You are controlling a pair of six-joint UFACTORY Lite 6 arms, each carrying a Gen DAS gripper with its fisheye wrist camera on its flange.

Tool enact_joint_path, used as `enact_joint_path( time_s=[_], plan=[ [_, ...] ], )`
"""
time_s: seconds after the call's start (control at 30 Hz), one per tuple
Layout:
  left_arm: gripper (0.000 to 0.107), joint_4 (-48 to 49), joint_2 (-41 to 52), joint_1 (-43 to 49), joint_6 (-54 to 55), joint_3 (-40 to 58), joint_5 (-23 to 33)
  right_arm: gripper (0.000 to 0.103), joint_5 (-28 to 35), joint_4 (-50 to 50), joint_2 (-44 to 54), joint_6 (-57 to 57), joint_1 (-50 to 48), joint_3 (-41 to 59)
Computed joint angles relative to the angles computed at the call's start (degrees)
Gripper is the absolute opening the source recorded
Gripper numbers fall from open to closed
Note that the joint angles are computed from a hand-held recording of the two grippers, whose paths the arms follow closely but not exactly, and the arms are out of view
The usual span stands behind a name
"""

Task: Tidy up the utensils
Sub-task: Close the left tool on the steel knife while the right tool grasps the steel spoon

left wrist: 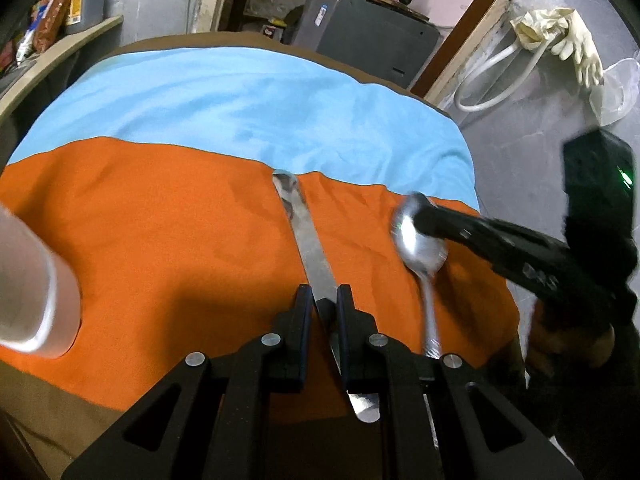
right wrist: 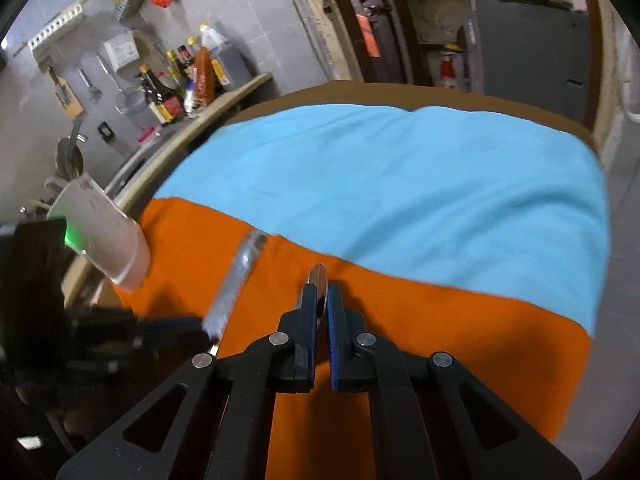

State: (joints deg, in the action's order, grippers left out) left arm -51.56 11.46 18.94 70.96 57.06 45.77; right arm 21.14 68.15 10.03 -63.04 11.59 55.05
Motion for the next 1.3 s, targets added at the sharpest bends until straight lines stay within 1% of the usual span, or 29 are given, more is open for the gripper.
enact_joint_path(
  time_s=[0.07, 0.17, 0.3, 0.33, 0.4, 0.5, 0.57, 0.63, 0.7, 0.77, 0.8, 0.87, 0.97, 1.07, 1.17, 1.23, 1.3],
  plan=[
    [0.009, 1.2, 1.4, -2.2, -2.6, 1.9, -1.1, 0.003, -1.8, -6.7, -3.3, 6.5, -0.2, -2.5],
    [0.010, 2.9, 4.4, -4.0, -6.9, 5.5, -0.8, 0.003, -2.1, -11.7, -6.8, 11.9, -1.6, -5.6],
    [0.010, 3.8, 9.2, -4.6, -11.4, 11.0, 1.6, 0.004, 0.0, -8.2, -8.6, 10.2, -4.6, -8.6],
    [0.010, 3.8, 9.6, -4.5, -11.6, 11.4, 1.9, 0.006, 0.3, -7.0, -8.8, 9.7, -5.1, -9.2],
    [0.010, 4.1, 10.4, -5.0, -12.3, 12.5, 1.9, 0.007, 1.3, -3.1, -8.7, 7.6, -6.3, -10.2],
    [0.012, 4.9, 10.6, -6.1, -13.8, 13.4, 1.2, 0.009, 2.7, 0.7, -8.7, 6.0, -7.6, -11.5],
    [0.012, 5.5, 9.7, -7.1, -14.0, 12.7, -0.5, 0.011, 4.2, 4.2, -9.2, 3.5, -8.6, -12.7],
    [0.012, 5.9, 9.1, -8.0, -14.3, 11.9, -2.1, 0.011, 4.4, 6.1, -9.7, 2.7, -8.7, -13.7],
    [0.008, 6.1, 8.3, -8.1, -14.7, 11.1, -3.3, 0.011, 4.5, 7.6, -10.2, 2.3, -8.7, -14.4],
    [0.002, 5.5, 7.8, -7.4, -14.7, 10.6, -3.2, 0.012, 4.7, 8.8, -10.6, 2.0, -8.7, -14.9],
    [0.000, 5.4, 7.4, -7.2, -14.7, 10.2, -3.7, 0.010, 4.2, 9.0, -10.9, 2.2, -8.3, -15.2],
    [0.000, 6.1, 6.0, -6.9, -14.1, 8.8, -4.7, 0.005, 2.2, 7.3, -11.8, 4.6, -6.8, -15.4],
    [0.000, 6.0, 4.4, -6.1, -12.1, 6.9, -4.0, 0.004, -2.1, 1.0, -14.2, 11.2, -3.1, -15.4],
    [0.000, 5.0, 4.2, -5.7, -10.5, 6.1, -2.5, 0.004, -5.4, -7.5, -15.5, 20.3, 0.9, -14.7],
    [0.000, 2.7, 5.4, -4.9, -10.8, 7.5, -0.9, 0.004, -5.9, -9.3, -15.0, 23.3, 1.6, -14.3],
    [0.000, 2.3, 5.3, -5.0, -11.6, 7.9, -2.2, 0.004, -6.2, -9.9, -15.1, 24.3, 1.4, -14.8],
    [0.007, 4.5, 6.5, -6.2, -14.1, 9.9, -3.2, 0.004, -6.0, -9.3, -15.2, 23.9, 0.5, -15.5]
  ],
)
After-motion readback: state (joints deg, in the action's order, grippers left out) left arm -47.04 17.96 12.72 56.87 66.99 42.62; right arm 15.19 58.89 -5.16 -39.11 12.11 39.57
